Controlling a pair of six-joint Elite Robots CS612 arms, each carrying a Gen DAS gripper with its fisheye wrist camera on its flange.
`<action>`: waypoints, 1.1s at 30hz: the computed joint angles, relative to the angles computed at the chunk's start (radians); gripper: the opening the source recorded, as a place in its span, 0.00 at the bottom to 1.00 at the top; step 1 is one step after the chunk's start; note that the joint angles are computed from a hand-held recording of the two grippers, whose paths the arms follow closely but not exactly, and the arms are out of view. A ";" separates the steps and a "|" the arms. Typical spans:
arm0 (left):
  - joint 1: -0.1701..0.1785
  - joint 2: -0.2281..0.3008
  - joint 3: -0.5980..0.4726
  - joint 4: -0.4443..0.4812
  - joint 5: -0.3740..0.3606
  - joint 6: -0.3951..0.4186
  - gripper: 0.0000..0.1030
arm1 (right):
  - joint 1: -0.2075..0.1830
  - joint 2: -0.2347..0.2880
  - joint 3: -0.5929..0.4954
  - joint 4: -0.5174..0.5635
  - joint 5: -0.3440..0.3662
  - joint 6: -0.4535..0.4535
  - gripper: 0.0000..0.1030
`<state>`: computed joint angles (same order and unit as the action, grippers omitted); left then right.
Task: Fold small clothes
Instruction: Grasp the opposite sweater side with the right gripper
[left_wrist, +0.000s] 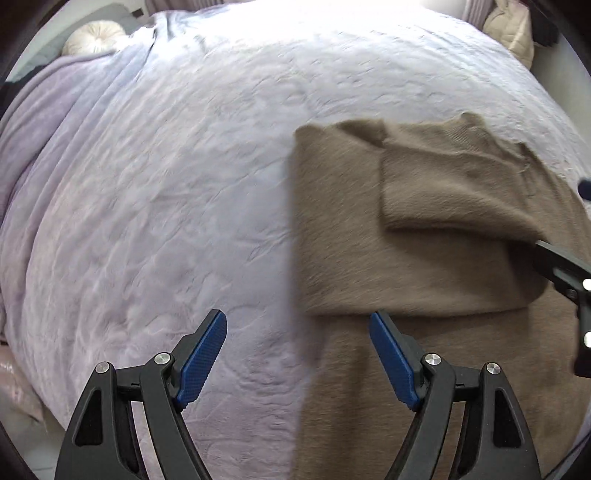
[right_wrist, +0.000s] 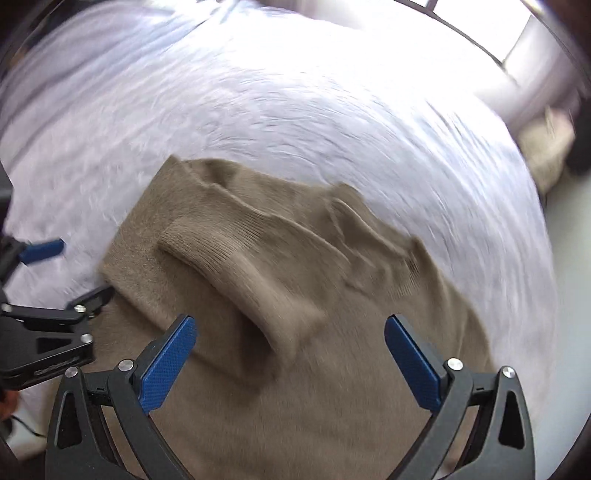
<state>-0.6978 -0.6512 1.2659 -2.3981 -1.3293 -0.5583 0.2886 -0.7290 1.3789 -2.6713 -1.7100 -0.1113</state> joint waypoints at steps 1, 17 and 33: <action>0.003 0.000 0.005 0.003 -0.006 -0.001 0.78 | 0.016 0.023 -0.027 0.009 -0.038 -0.058 0.94; 0.013 0.044 -0.026 -0.012 -0.015 -0.086 0.78 | -0.133 -0.034 0.116 -0.222 0.192 0.531 0.12; 0.001 0.044 -0.062 0.068 0.024 -0.133 0.78 | -0.276 -0.033 0.311 -0.481 0.587 1.025 0.11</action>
